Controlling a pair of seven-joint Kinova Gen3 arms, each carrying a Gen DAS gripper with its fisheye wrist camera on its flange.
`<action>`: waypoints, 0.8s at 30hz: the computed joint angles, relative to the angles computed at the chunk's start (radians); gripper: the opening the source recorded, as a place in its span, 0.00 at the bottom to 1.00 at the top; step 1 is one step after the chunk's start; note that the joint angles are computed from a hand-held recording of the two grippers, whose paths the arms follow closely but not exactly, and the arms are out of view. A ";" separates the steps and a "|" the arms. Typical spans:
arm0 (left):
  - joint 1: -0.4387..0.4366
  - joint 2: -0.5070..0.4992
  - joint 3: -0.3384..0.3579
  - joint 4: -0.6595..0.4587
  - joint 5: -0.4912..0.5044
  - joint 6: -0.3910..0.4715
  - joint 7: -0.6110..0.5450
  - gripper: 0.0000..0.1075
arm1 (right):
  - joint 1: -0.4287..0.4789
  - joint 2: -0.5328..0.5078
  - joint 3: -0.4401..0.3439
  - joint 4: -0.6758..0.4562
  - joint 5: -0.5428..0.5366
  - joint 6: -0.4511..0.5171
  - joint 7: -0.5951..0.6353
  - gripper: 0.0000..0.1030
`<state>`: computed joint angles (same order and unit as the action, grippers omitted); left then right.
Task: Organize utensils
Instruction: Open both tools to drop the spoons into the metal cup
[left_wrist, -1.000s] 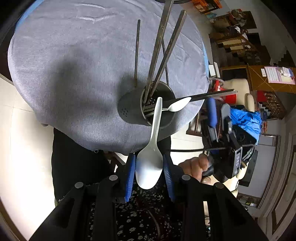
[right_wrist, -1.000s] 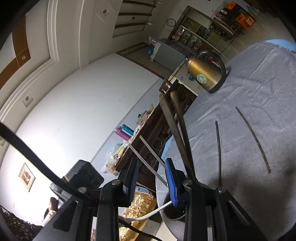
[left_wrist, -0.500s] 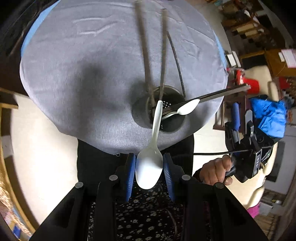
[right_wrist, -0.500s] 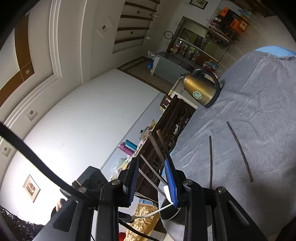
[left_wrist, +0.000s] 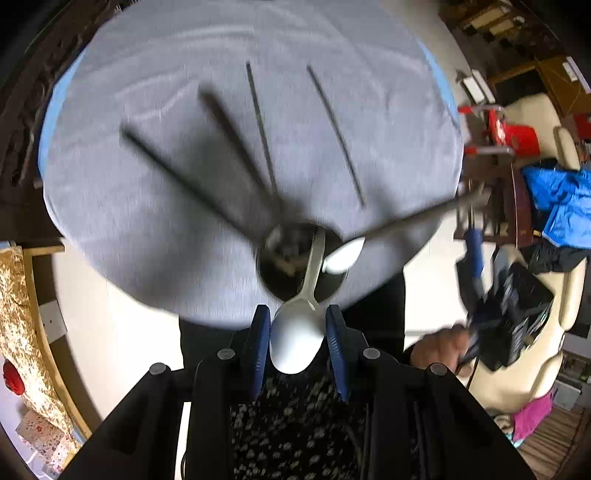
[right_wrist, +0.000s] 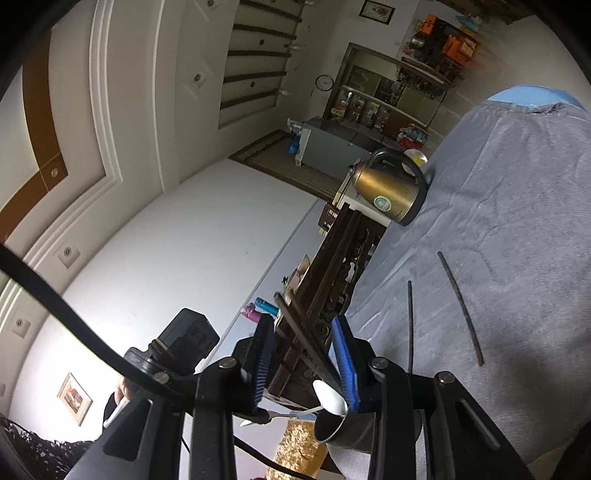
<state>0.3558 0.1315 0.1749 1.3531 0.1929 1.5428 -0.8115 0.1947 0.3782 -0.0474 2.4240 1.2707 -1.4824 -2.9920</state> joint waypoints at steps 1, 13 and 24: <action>-0.005 0.003 -0.003 -0.009 0.002 -0.001 -0.004 0.30 | 0.003 0.003 0.001 0.000 0.000 -0.003 -0.002 0.36; -0.024 -0.217 0.007 -0.022 -0.130 -0.136 0.034 0.33 | 0.018 -0.013 0.013 0.008 -0.004 0.005 -0.011 0.42; -0.261 -0.590 0.310 0.395 -0.536 -0.338 0.274 0.62 | 0.008 -0.019 0.009 0.005 -0.009 0.075 -0.049 0.42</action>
<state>0.0945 -0.4587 0.4849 1.7486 -0.3435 1.2049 -0.5374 0.2024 0.3589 -0.0382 2.4291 1.2614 -1.4071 -3.0405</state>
